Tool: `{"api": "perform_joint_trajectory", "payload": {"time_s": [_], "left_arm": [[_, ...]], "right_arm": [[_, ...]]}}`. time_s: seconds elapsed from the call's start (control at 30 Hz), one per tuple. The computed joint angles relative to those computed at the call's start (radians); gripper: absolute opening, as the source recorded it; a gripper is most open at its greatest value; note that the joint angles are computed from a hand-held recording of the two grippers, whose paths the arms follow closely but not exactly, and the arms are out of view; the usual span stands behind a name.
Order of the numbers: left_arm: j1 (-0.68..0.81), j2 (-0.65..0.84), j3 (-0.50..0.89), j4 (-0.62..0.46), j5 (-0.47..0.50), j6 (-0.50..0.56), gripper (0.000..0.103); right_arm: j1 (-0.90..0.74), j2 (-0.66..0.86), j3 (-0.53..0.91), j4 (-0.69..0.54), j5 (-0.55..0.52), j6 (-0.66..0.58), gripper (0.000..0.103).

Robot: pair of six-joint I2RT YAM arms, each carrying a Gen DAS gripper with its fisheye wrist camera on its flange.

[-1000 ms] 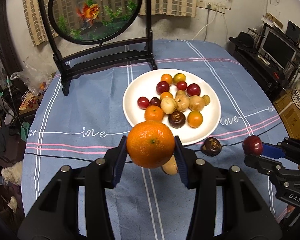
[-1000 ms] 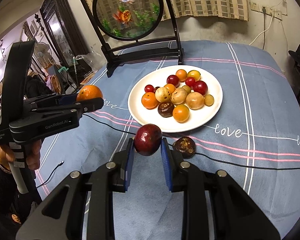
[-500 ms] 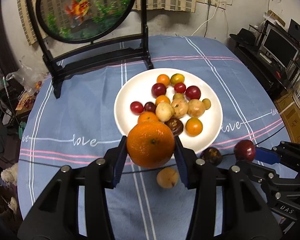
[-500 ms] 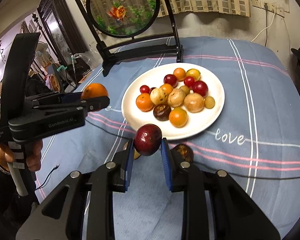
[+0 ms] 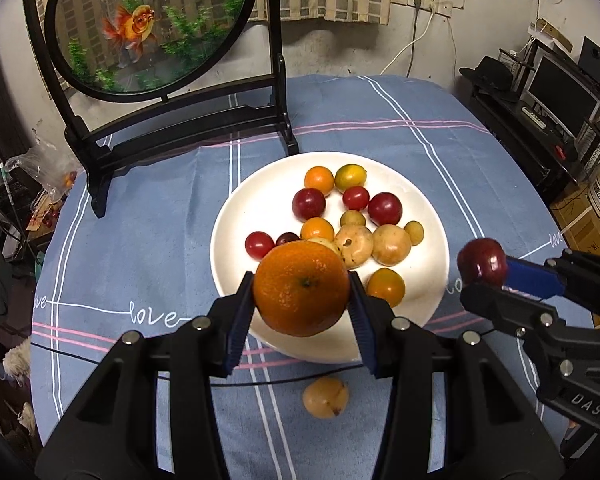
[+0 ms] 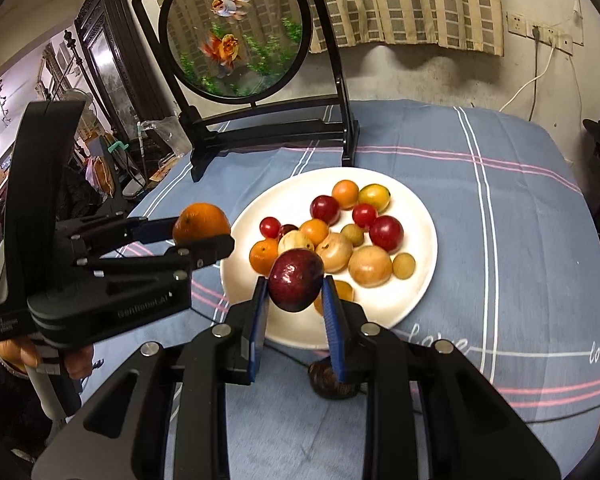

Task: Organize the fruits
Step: 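Carry the orange in the left tool over the plate while the right tool carries the plum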

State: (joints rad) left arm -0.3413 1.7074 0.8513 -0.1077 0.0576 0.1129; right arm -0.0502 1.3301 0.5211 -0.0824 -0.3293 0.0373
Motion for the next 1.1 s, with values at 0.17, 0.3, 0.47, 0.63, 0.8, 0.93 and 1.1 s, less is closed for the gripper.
{"api": "perform_joint_trajectory", "payload": {"time_s": [0.17, 0.3, 0.47, 0.63, 0.8, 0.93, 1.1], "left_arm": [[0.008, 0.060, 0.043, 0.002, -0.005, -0.001, 0.046], [0.020, 0.111, 0.086, -0.005, 0.000, -0.012, 0.046], [0.022, 0.154, 0.118, -0.004, -0.001, -0.017, 0.046], [0.025, 0.202, 0.157, -0.002, -0.007, -0.021, 0.046], [0.038, 0.234, 0.187, 0.002, -0.005, -0.013, 0.046], [0.056, 0.254, 0.209, 0.006, 0.006, -0.001, 0.046], [0.080, 0.269, 0.229, 0.003, 0.015, 0.002, 0.046]], "right_arm": [[0.000, 0.101, 0.044, 0.040, 0.003, -0.008, 0.027], [0.003, 0.165, 0.075, 0.062, 0.004, -0.011, 0.027], [0.006, 0.233, 0.111, 0.081, 0.007, -0.016, 0.027], [0.013, 0.315, 0.158, 0.102, 0.020, -0.020, 0.027], [0.005, 0.348, 0.177, 0.115, 0.020, -0.023, 0.027], [-0.004, 0.373, 0.194, 0.113, 0.026, -0.033, 0.027], [-0.020, 0.385, 0.205, 0.119, 0.023, -0.038, 0.027]]}}
